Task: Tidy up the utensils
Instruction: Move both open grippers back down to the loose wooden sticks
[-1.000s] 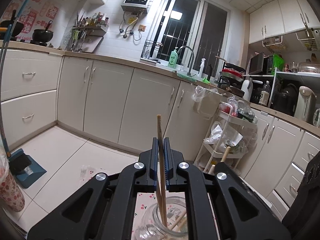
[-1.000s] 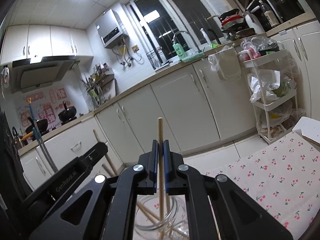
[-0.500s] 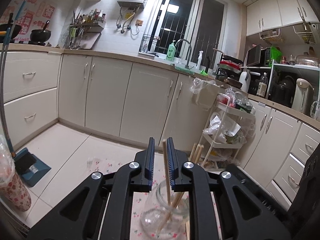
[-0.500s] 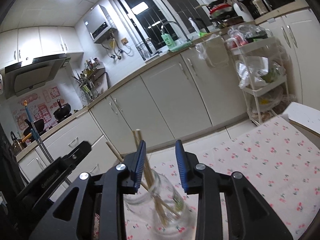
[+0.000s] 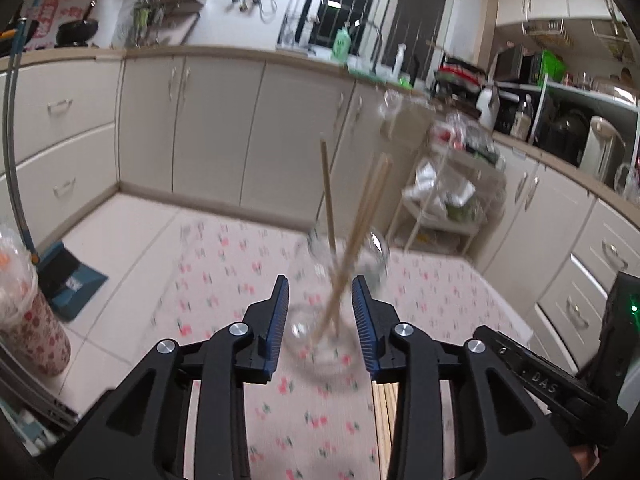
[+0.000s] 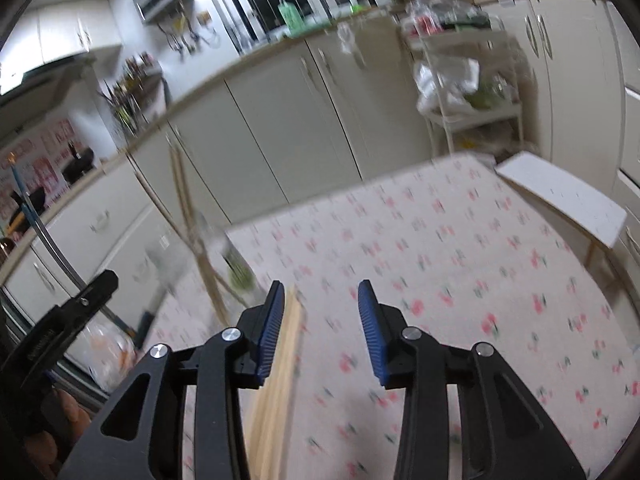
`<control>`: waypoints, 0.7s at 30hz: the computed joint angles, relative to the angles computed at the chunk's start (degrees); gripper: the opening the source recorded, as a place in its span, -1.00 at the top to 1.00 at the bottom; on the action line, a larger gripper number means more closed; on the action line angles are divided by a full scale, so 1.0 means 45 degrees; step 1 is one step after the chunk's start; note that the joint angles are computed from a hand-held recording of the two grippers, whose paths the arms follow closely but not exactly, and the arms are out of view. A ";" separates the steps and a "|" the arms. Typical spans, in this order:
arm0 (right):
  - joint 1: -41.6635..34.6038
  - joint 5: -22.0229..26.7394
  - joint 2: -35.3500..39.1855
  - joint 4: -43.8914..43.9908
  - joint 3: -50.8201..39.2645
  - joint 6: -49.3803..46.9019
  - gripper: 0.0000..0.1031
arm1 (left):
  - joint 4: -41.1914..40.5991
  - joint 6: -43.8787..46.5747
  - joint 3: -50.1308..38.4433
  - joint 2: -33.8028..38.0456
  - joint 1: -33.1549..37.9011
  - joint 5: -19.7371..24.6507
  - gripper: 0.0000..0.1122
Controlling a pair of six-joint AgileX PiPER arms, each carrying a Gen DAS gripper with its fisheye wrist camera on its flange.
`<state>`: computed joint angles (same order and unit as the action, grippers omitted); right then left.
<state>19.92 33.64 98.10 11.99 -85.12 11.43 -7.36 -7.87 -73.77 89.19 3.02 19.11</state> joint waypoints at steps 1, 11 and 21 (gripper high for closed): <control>0.0016 0.0046 -0.0060 0.0020 0.0180 -0.0079 0.26 | 0.0155 -0.0173 0.0177 -0.0051 -0.0107 0.0076 0.42; 0.1138 0.1787 0.0901 -0.1291 -0.0597 -0.0047 0.26 | 0.0631 -0.0804 0.0876 -0.0039 -0.0473 0.0946 0.21; 0.2012 0.3107 0.1920 -0.3237 -0.1837 0.0667 0.25 | 0.0350 -0.0640 0.0486 0.0229 -0.0328 0.1760 0.06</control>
